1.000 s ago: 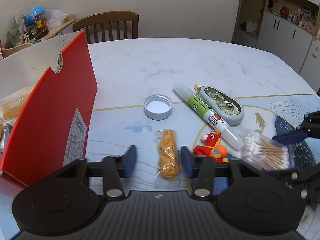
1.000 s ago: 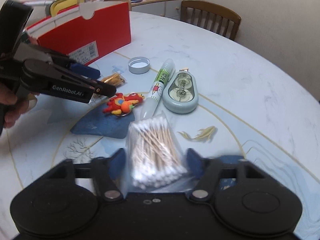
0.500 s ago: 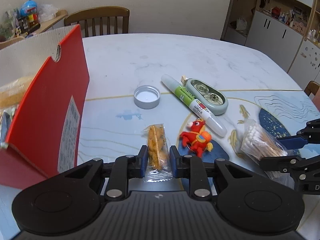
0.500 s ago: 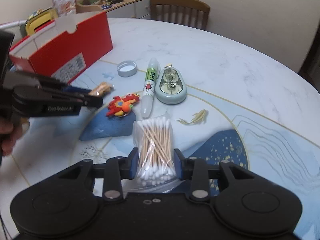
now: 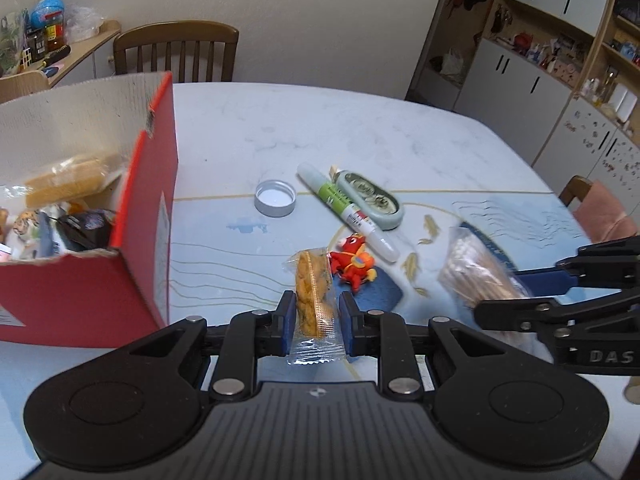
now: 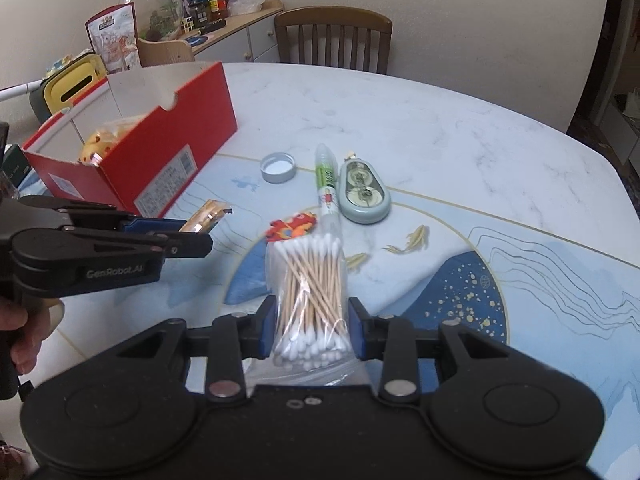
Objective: Organize objects
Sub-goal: 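Carry the snack bar and cotton swab bag with both tools into the red box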
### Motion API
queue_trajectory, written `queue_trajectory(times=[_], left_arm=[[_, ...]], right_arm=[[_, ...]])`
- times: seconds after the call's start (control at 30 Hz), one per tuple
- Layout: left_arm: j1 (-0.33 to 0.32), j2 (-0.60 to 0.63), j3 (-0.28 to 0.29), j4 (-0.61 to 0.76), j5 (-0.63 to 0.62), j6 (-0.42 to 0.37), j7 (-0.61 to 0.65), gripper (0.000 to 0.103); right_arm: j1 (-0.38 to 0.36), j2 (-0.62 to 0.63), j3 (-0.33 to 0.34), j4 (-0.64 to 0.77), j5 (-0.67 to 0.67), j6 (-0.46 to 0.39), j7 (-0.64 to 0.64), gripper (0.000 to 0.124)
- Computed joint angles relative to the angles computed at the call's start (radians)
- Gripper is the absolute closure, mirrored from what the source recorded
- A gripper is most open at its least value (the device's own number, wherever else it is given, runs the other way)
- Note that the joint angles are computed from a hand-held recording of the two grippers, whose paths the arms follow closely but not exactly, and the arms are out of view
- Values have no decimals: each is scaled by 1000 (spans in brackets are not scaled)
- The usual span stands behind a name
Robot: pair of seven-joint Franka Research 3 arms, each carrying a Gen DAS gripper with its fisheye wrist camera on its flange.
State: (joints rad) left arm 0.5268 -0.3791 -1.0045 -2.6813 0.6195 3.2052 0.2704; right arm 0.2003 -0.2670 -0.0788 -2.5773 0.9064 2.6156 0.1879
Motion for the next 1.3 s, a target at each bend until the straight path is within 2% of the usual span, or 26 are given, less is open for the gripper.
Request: queue_trajectory(times=[0.13,0.23,0.4,0.57,0.77,1.0,1.13,1.3], left_arm=[[-183,-50,185,-43,-12,-6,43,81],[-285,-81,297,-71,-23,-13,76,81],[-402,-147,438,-118,-44,-28,132,81],[-475,-225,544,-170,-66,-49,205,81],[-529,-316,651,-236,-105,-69,296,81],[-549,-407,749,-296,-149,-92,421,81],[-548,-443,804,-321,-174,-111,502,81],[-508,-469,854,-339,-201,-135,597,81]], right_arm=[[14,-70,6,-31,12,-5,26,89],[33,-112,9,-43,17,-1,50,89],[80,-160,13,-52,31,12,75,89],[137,-188,27,-54,49,41,94,89],[212,-198,48,-48,76,83,109,89],[289,-175,83,-26,95,142,133,88],[331,-149,98,-5,102,173,142,88],[360,-101,123,32,92,195,181,88]])
